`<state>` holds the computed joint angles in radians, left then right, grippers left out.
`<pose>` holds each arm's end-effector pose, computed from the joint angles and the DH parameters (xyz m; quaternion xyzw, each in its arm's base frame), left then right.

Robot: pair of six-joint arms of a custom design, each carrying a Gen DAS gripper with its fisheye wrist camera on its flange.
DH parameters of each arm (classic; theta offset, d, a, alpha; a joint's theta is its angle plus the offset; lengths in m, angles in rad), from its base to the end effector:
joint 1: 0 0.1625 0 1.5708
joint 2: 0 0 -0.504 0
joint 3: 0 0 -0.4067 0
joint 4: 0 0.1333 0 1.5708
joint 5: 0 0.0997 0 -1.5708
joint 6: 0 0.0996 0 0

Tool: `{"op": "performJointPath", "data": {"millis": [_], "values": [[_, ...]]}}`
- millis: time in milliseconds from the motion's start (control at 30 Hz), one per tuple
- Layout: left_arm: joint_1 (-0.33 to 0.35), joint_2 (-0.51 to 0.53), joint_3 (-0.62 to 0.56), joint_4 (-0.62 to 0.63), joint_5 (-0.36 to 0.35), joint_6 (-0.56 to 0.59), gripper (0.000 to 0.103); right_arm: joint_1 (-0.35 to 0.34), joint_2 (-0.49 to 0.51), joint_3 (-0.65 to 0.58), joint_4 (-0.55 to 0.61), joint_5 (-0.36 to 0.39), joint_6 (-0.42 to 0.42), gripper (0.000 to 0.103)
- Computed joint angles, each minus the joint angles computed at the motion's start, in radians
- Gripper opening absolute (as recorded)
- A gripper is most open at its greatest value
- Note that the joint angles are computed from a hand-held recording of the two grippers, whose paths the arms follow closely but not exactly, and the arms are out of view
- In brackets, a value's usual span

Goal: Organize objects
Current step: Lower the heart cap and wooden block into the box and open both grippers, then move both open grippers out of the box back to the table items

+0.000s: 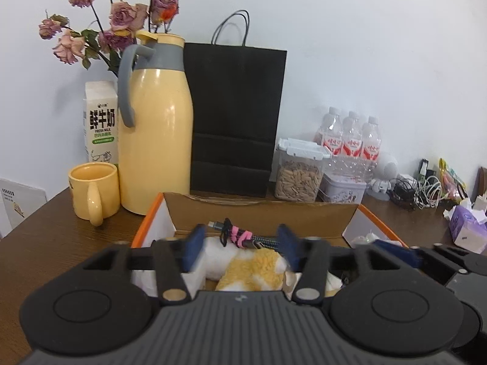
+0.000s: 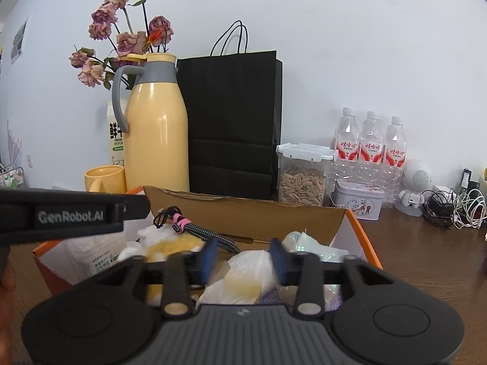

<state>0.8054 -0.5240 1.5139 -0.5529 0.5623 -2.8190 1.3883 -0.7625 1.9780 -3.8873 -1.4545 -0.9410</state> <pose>-0.3042 -0.6306 -0.0381 0.1602 0.7662 -0.5482 0.2944 0.0264 -0.6549 0.1734 0.3432 -0.7791 0.4684 0.2363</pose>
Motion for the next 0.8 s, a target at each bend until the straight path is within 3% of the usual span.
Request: {"op": "performJointPath", "data": {"millis": [33,67,100,200,800], "values": [[-0.003,-0.004,0.011,-0.035,-0.011,0.018,0.095,-0.001,0.000,0.004,-0.014,0.006,-0.001,0.063],[-0.007,-0.009,0.030,-0.090,-0.021,0.050,0.103,-0.002,0.002,0.007,-0.029,0.011,0.000,0.076],[-0.010,-0.013,0.046,-0.136,-0.026,0.078,0.103,-0.002,0.002,0.010,-0.041,0.014,0.002,0.089],[-0.014,-0.020,0.056,-0.143,-0.027,0.070,0.103,-0.005,0.001,0.017,-0.067,0.026,0.012,0.101],[-0.050,-0.059,0.161,-0.277,-0.007,0.121,0.103,-0.017,-0.028,0.071,-0.095,0.061,-0.003,0.103]]}}
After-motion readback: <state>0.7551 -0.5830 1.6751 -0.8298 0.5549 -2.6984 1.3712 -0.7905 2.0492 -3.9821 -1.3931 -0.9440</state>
